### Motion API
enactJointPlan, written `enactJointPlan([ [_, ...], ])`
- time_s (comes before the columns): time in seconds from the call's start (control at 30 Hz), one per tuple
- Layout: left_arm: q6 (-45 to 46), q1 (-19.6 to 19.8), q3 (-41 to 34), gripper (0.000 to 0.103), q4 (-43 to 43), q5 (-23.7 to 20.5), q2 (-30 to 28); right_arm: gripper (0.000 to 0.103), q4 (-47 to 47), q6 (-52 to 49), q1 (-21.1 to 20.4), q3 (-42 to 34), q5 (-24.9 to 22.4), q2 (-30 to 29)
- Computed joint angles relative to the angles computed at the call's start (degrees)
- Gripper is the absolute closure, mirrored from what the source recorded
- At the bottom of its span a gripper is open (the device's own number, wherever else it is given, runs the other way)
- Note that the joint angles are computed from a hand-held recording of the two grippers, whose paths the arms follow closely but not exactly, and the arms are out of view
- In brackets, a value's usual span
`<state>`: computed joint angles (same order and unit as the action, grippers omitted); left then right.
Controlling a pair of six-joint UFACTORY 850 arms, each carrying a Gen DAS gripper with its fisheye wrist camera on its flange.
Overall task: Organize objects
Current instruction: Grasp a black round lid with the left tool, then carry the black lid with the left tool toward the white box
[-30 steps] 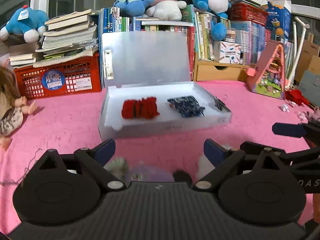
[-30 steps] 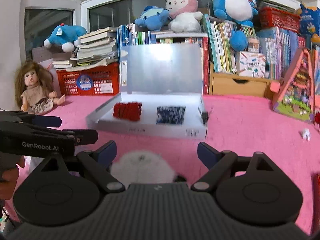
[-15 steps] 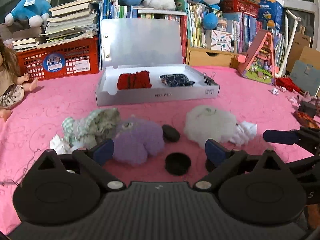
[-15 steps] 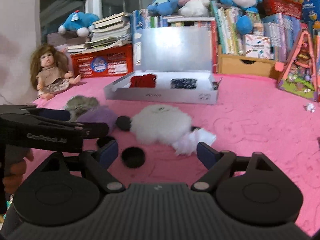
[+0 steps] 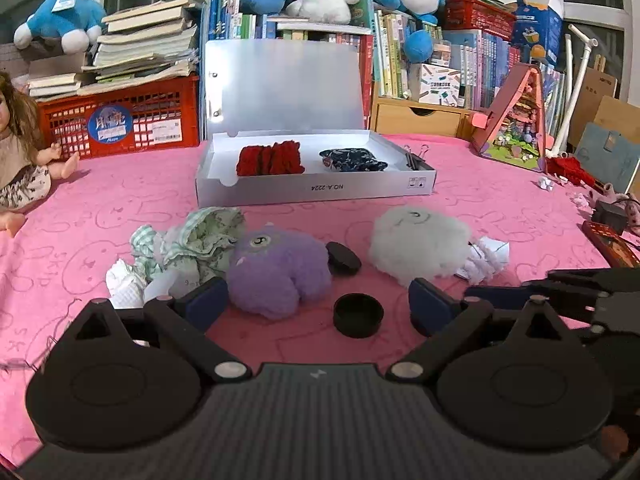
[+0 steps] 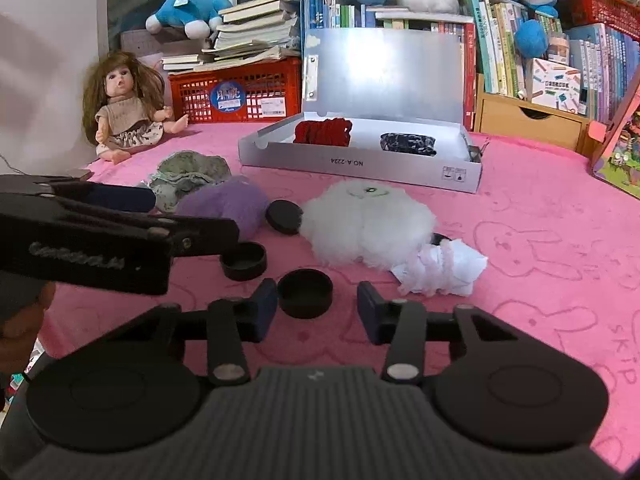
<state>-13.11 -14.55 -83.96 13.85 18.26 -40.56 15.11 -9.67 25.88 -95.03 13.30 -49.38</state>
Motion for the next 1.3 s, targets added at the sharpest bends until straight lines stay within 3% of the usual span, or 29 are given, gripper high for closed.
enactJointPlan([
  [0.13, 2.90, -0.41, 0.50, 0.006, -2.19, 1.21, 0.10, 0.068, -0.05, 0.69, 0.03, -0.05, -0.02, 0.02],
  [0.3, 3.31, -0.77, 0.04, 0.016, -1.86, 0.39, -0.33, 0.068, 12.39, -9.26, -0.07, 0.97, 0.52, 0.71],
  [0.57, 11.38, -2.18, -1.16, 0.036, -9.08, -1.28, -1.86, 0.065, 17.29, -10.47, -0.50, 2.88, 2.14, 1.68],
  [0.8, 18.21, -3.21, -2.75, 0.036, -15.83, -2.00, -3.76, 0.061, 23.30, -17.98, 0.45, 2.96, 5.04, 1.37],
  [1.3, 16.58, -3.36, -3.98, 0.036, -17.12, -0.75, -5.22, 0.062, 25.02, -18.73, 0.56, 2.27, 5.12, 0.78],
])
